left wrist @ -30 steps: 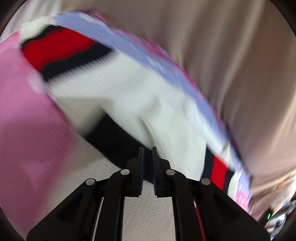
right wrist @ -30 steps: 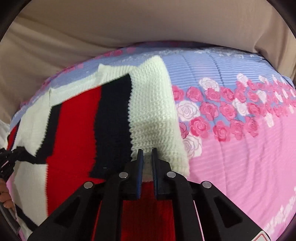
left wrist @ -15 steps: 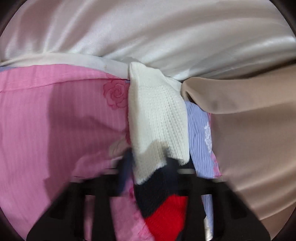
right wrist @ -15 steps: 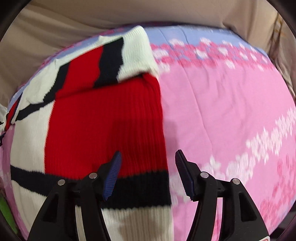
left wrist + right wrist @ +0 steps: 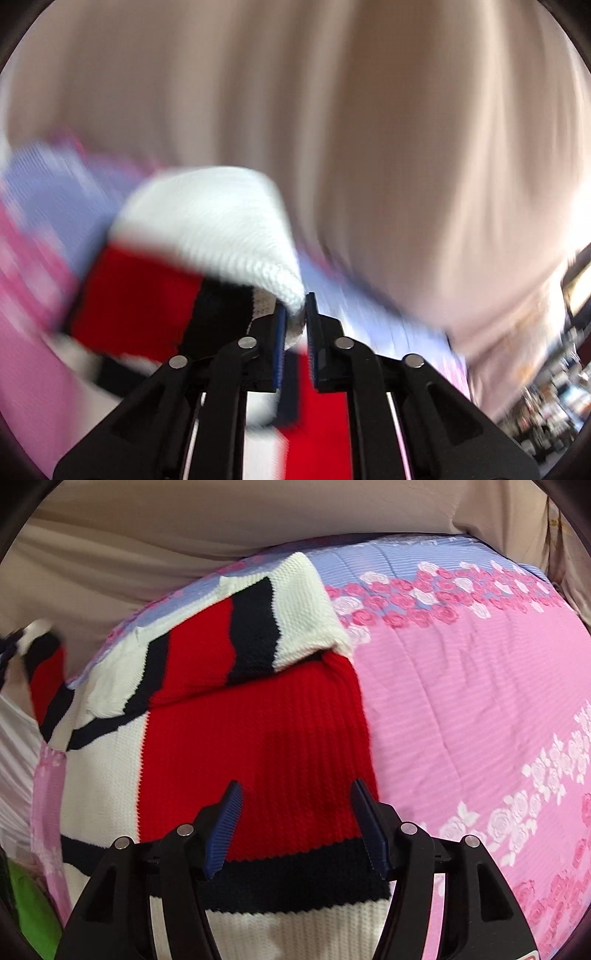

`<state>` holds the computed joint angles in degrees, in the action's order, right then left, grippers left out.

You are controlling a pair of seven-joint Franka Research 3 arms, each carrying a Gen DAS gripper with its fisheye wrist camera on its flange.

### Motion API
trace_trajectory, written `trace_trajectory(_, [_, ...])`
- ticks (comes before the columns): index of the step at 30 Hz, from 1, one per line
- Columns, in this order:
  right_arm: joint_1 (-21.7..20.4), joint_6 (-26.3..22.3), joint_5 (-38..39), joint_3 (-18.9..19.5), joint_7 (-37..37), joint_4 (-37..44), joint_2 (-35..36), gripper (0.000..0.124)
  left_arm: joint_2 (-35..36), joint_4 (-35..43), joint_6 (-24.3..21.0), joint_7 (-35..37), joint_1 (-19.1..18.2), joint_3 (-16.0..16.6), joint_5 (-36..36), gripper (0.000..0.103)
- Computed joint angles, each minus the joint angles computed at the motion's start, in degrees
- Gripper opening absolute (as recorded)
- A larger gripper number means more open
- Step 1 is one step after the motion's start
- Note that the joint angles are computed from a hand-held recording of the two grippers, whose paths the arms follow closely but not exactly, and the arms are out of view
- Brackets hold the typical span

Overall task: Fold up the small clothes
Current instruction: 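Fold each held sleeve inward onto the sweater body with both grippers, then grasp the sweater side edges with the left and right grippers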

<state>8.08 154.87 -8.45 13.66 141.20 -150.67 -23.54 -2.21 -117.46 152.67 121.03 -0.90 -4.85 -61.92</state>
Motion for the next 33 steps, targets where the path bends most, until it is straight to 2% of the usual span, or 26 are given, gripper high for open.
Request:
trace_trajectory(1, [-0.27,0.05,-0.38,0.13,0.07,0.28,0.28,0.059,1.01,-1.79,-1.63,-5.59,-1.00,-1.30,3.37,0.021])
trace_trajectory(2, [-0.16,0.25,-0.34,-0.23,-0.47,0.20,0.32,0.059,1.39,-3.64,-2.02,-11.13,-1.61,-2.08,6.57,0.025])
trace_trajectory(3, [-0.17,0.25,-0.34,-0.23,-0.47,0.20,0.32,0.059,1.20,-5.51,-2.03,-13.68,-1.99,-2.46,6.56,0.027])
trace_trajectory(5, [0.00,0.93,0.21,-0.95,-1.60,0.01,0.13,0.060,-0.50,-9.21,-1.93,-12.88,-2.21,-2.35,0.73,0.031])
trace_trajectory(7, [-0.02,2.40,0.51,-1.75,-3.57,0.13,0.21,0.063,-1.13,-10.62,0.63,-13.53,-2.07,-1.35,-1.90,0.052])
trace_trajectory(8, [-0.38,3.07,0.26,-1.85,-4.49,0.69,0.75,0.065,-1.81,-11.53,3.35,-14.84,-1.61,-0.71,-3.12,0.055])
trace_trajectory(10, [0.54,5.60,2.14,-3.58,-7.92,2.96,3.62,0.066,-0.22,-10.10,5.09,-16.86,-0.38,0.62,-2.68,0.057])
trace_trajectory(12, [1.76,7.67,4.98,-5.12,-11.47,6.80,7.88,0.067,1.79,-8.32,6.38,-22.02,1.54,1.62,0.26,0.057])
trace_trajectory(17, [4.67,9.87,13.21,-8.14,-19.03,22.87,22.72,0.070,7.21,-3.55,4.38,-27.02,7.06,1.90,-2.83,0.056])
trace_trajectory(21, [7.62,6.65,9.24,-11.25,-12.54,35.57,33.41,0.072,9.44,-0.89,0.19,-27.83,11.08,1.25,-5.01,0.052])
trace_trajectory(25, [10.67,-2.54,9.25,-13.89,-7.49,46.37,41.58,0.072,10.34,0.31,-1.73,-30.10,12.86,0.59,-3.22,0.049])
trace_trajectory(26, [11.41,-3.37,8.89,-14.35,-6.12,47.07,41.95,0.072,9.50,-0.86,-2.01,-29.58,13.39,0.57,-3.51,0.050])
trace_trajectory(28, [12.86,-0.22,7.59,-14.76,-4.60,46.16,41.39,0.072,9.73,-0.73,-2.45,-29.60,13.63,0.52,-3.05,0.049])
trace_trajectory(29, [14.37,-0.49,4.89,-15.70,-3.17,46.63,41.54,0.074,10.46,-0.31,-2.29,-29.31,13.69,0.45,-2.77,0.048])
trace_trajectory(30, [16.40,-3.47,0.34,-17.08,-2.01,49.10,42.64,0.075,9.35,-1.53,-2.77,-28.90,14.17,0.65,-2.20,0.045])
trace_trajectory(32, [17.74,-9.76,-4.08,-17.36,-3.44,54.52,46.10,0.075,9.36,-1.48,-3.29,-30.92,13.92,0.93,1.60,0.033])
trace_trajectory(33, [17.43,-14.63,-4.04,-16.49,-6.97,58.80,49.22,0.065,9.44,-1.30,-4.25,-31.92,13.95,1.08,3.77,0.017])
